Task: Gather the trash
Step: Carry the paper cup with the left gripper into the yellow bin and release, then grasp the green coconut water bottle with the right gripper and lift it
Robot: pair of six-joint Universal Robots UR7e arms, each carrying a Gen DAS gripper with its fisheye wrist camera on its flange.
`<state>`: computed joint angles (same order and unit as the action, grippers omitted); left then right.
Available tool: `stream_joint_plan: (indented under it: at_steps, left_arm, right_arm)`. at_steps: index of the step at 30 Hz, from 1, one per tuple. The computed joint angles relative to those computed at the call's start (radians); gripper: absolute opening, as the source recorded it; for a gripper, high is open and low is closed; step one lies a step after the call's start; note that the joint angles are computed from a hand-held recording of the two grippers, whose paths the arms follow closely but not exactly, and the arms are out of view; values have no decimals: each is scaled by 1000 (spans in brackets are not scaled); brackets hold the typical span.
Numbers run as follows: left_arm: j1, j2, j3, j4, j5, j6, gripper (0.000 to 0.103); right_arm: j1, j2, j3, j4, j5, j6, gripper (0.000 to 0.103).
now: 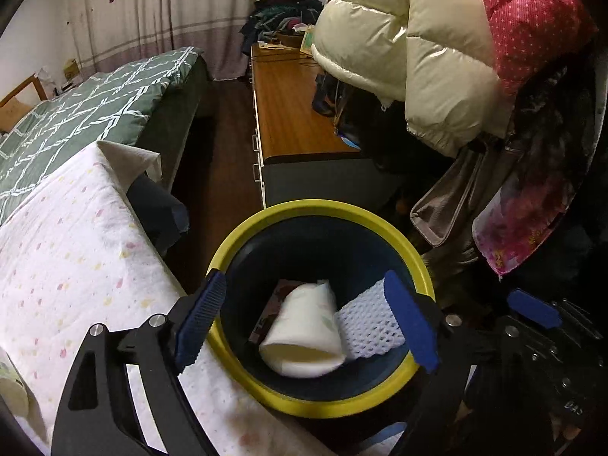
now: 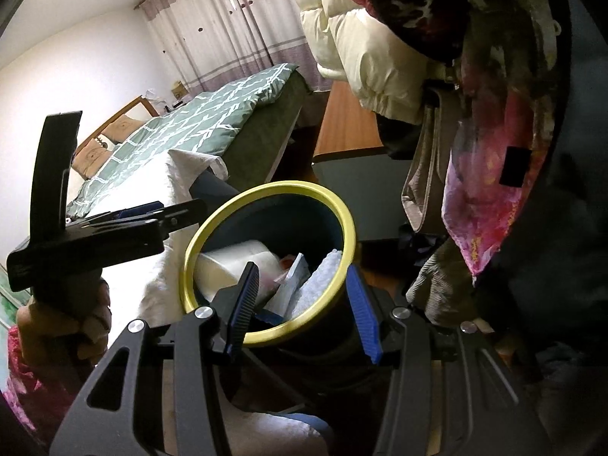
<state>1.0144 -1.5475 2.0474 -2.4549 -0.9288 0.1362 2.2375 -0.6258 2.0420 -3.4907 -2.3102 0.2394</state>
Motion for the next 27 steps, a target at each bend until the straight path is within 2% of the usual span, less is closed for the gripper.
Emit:
stream_joint_plan:
  at_steps: [4,8,13,16,19,21,23,27]
  left_arm:
    - [-15,-58,22,-4,28,-1,90]
    - [-20,-168,42,33,53,-28,93]
    - [-4,-339,50,126,85,-91,94]
    - [5,-456,53,185,131,-120,94]
    - [-2,-584,61,230,216,-145,97]
    - [-21,-681,66,277,305,-168,98]
    - [-42,-760,60,356,389,-205,98]
    - [-88,-889,26,571,530,-320,98]
  right_arm:
    - [7,4,-9,13,-5,-2,46]
    - [14,22,-41,54,4,-3,47]
    - [36,72,-118,131,42,-23,47]
    - [58,114,-190,192,77,-41,48]
    - [83,166,-279,260,127,-65,48]
    - [98,204,-348,307,166,-86,48]
    - [116,255,-439,360,217,-121,48]
    - [150,368,-633,466,309,-190,54]
